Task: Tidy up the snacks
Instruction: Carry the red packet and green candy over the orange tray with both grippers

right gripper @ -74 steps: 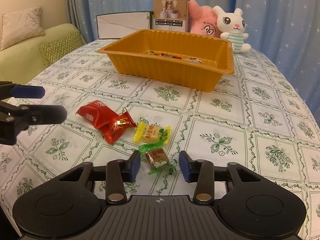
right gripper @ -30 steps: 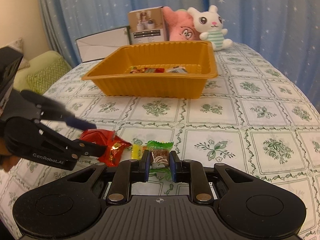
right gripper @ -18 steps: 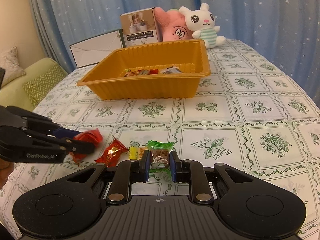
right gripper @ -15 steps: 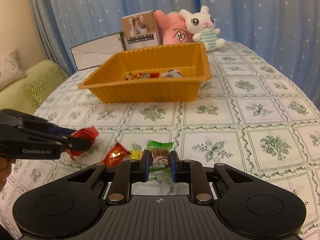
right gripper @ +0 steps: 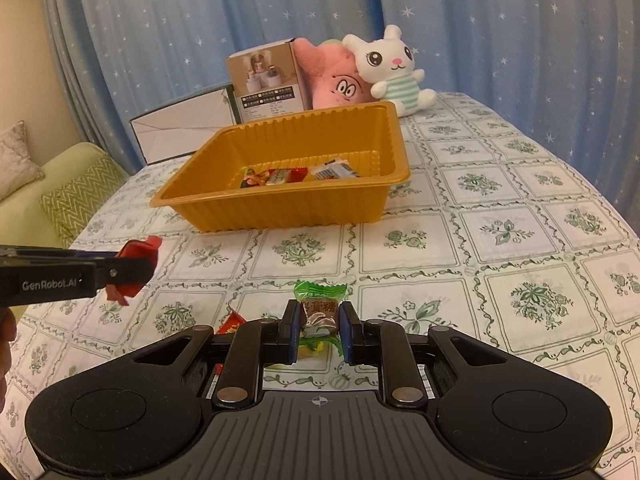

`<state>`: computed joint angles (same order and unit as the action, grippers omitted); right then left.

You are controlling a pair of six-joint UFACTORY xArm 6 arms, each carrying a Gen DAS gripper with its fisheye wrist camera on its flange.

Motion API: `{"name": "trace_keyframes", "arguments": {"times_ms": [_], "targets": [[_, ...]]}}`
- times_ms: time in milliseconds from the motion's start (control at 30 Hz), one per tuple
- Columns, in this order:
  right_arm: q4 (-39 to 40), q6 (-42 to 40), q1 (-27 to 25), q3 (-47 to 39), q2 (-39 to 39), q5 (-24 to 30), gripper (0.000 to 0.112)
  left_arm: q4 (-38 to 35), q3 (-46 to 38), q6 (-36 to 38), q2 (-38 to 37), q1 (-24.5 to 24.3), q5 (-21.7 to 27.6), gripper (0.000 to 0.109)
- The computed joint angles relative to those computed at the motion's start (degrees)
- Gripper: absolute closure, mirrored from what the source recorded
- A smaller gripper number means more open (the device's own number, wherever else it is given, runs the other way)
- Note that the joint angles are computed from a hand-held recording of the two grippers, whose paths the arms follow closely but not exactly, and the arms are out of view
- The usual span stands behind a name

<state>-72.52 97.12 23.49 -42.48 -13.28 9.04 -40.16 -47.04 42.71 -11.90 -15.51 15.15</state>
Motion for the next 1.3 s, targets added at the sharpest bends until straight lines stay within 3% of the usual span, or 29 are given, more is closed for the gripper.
{"name": "trace_keyframes", "arguments": {"times_ms": [333,633,1000,1133,1300], "targets": [[-4.49,1.54,-2.06,-4.41,0.81,-0.55,0.092,-3.01,-2.8,1.15,1.48,-1.6,-2.25,0.086],[-2.19,-2.67,-4.58,-12.78,7.12,-3.62,0.092,-5.08,-9.52,0.38,6.42,-1.73,-4.12,0.086],[5.94,-8.16,-8.52,-23.91,16.84,-7.61,0.092,-3.06,-19.61,-3.36,15.44,0.7,-5.49,0.086],[12.56,-13.41,-8.66,-26.25,20.01,-7.56,0.092,-1.18,-23.33,-5.62,18.82,1.27,-5.52,0.086],[14.91,-15.98,-8.41,-28.91,22.99,-6.82,0.092,1.61,-26.86,-7.27,22.24,1.32,-5.21,0.086]]}}
